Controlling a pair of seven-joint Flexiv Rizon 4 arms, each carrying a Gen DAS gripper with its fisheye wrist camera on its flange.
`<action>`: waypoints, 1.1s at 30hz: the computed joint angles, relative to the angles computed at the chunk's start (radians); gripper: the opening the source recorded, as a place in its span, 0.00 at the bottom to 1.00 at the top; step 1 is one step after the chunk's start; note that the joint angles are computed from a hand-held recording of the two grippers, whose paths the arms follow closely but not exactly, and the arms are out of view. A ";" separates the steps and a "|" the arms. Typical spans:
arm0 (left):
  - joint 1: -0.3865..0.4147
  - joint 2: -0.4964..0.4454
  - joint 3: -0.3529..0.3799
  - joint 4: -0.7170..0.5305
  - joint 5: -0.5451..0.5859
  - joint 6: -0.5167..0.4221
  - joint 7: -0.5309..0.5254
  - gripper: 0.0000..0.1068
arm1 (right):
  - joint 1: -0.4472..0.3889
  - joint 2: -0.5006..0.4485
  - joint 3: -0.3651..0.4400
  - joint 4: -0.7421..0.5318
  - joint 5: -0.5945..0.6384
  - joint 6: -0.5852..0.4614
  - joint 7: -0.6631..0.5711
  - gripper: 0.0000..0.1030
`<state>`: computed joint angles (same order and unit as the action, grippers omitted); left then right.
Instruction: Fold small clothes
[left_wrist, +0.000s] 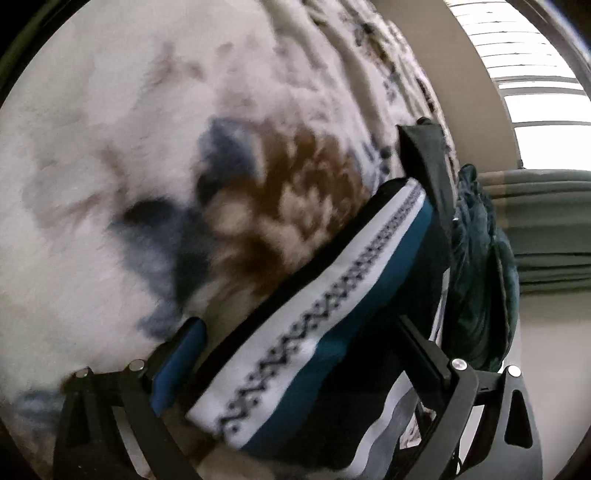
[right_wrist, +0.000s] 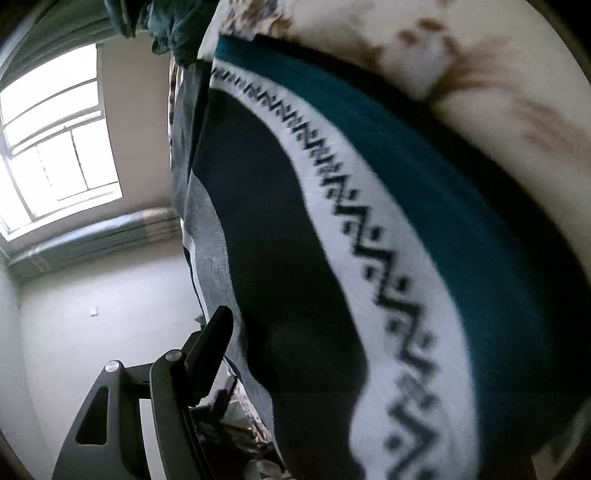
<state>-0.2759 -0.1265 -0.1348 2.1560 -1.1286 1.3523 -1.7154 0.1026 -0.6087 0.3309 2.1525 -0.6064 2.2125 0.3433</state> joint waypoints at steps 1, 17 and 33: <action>-0.002 -0.007 -0.002 -0.008 0.013 0.014 0.011 0.93 | -0.003 -0.010 -0.002 -0.008 -0.016 0.006 0.005 0.70; -0.028 0.013 -0.007 -0.154 -0.122 0.016 0.163 0.22 | -0.286 0.085 0.233 -0.078 -0.294 -0.282 0.137 0.21; 0.138 -0.560 -0.112 -1.144 0.369 -0.162 -0.099 0.22 | -0.329 -0.343 0.687 -0.964 -0.321 -0.909 -0.374 0.20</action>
